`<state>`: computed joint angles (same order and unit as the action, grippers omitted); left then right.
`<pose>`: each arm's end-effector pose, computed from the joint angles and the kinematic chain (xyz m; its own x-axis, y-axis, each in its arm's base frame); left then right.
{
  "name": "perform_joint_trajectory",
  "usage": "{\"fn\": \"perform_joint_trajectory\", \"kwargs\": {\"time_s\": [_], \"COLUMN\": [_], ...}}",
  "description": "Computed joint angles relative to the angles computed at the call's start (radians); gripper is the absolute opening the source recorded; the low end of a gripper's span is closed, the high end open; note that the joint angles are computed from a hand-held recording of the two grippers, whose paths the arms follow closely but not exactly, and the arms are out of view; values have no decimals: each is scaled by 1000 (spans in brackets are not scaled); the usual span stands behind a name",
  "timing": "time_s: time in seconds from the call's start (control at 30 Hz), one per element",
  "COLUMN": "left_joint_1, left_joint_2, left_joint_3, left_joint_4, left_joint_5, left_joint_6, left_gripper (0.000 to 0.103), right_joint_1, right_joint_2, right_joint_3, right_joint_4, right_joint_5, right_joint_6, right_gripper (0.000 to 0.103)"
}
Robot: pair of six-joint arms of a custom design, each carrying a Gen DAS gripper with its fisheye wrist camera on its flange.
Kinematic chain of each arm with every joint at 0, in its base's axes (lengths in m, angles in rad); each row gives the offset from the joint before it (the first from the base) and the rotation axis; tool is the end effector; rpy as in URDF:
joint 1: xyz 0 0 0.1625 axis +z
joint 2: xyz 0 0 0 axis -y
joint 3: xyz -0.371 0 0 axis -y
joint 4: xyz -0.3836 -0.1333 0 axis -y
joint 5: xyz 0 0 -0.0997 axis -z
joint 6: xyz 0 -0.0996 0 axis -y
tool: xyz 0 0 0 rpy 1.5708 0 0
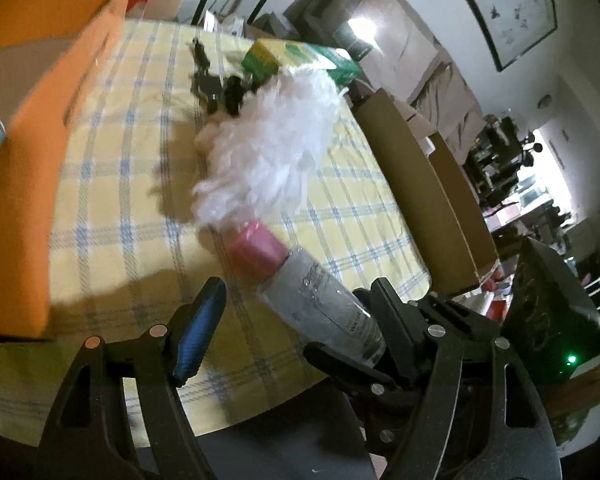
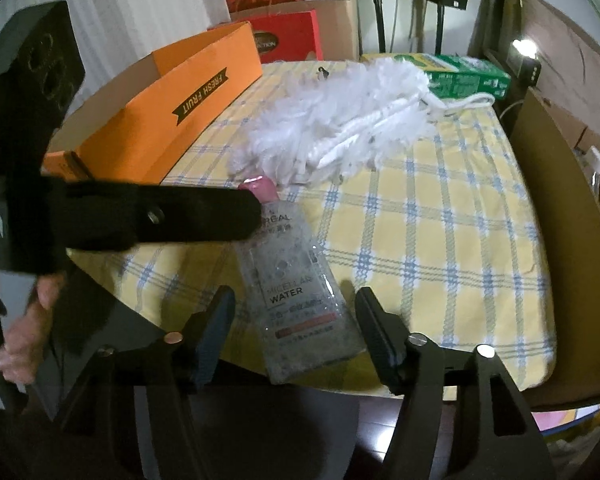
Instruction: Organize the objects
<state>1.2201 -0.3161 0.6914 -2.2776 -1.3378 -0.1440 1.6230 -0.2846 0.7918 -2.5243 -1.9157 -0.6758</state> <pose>-0.1402 -0.8382 0.0780 -0.9765 0.1335 -0.1694 0.1867 0.9167 -0.3534 0.1424 -0.8155 0.0388 -0.7098 -0.4881 0.5080 -0.6294 0.7633 -0.1460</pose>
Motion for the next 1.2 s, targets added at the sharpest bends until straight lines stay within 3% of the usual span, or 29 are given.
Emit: {"fn": "perform_joint_trajectory", "kwargs": {"time_s": [0.27,0.43,0.67,1.0,1.2], "left_joint_1": [25,29,32,14,-9], "left_joint_2": [43,47,47,-30,-81], "left_joint_3": [-53,-56,-65,29,58], "left_joint_4": [43,32,60,-21,-18], "left_joint_5": [-108,-120,-142,-190,-156], "left_joint_6": [-53,-72,-102,-103,-97], "left_gripper": [58,57,45,43,43], "right_joint_1": [-14,-15,-17,16,48], "right_joint_2": [-14,-13,-31,-90,-102], "right_joint_3": [14,7,29,105,86], "right_joint_4": [31,43,39,-36,13], "right_joint_5": [69,89,107,99,105], "right_joint_6": [69,105,136,108,113], "right_gripper": [48,48,48,48,48]}}
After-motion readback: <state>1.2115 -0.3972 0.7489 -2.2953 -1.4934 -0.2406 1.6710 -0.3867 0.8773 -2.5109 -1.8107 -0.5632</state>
